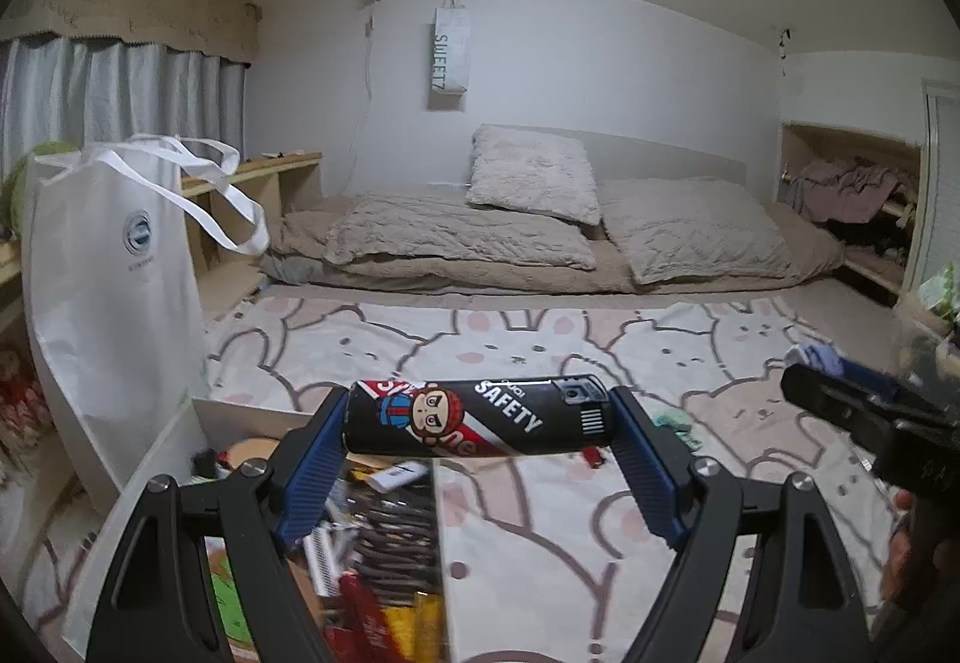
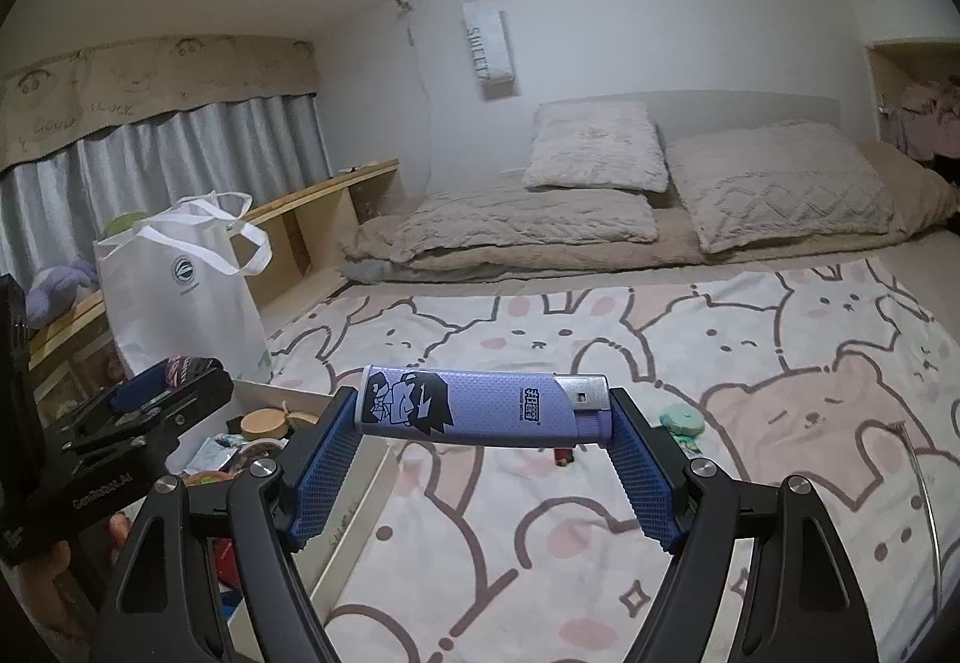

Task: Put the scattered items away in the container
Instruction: 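Lower the SAFETY can and lavender lighter over the white box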

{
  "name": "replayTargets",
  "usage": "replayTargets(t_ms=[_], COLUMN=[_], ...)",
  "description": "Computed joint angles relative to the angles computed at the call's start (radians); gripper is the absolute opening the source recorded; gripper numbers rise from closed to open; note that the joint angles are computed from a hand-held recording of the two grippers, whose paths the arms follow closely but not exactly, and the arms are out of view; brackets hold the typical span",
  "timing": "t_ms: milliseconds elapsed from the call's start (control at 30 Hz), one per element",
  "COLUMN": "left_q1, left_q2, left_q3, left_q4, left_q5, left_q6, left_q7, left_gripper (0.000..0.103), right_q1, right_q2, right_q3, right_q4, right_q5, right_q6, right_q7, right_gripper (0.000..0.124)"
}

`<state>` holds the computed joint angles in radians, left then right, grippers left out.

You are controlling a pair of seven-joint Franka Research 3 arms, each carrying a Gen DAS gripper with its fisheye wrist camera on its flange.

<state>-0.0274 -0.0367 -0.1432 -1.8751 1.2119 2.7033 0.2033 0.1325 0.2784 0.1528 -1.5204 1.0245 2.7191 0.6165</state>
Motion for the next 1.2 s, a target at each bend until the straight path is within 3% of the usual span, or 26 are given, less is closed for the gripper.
replayTargets(t_ms=[200, 333, 1200], left_q1=[0.022, 0.033, 0.172], left_q2=[-0.013, -0.018, -0.085], left_q3=[0.015, 0.016, 0.062], left_q4=[-0.038, -0.057, -0.202], left_q5=[-0.027, -0.03, -0.324], left_q6=[0.004, -0.042, 0.075], left_q7=[0.01, 0.012, 0.152], left_gripper=[0.083, 0.083, 0.083], right_q1=[0.019, 0.035, 0.14], right_q2=[0.033, 0.061, 0.187], right_q3=[0.008, 0.02, 0.053], right_q4=[0.057, 0.099, 0.296], right_q5=[-0.047, -0.082, -0.327], right_q6=[-0.032, -0.044, -0.118], right_q7=[0.053, 0.083, 0.246], right_gripper=[0.08, 0.08, 0.08])
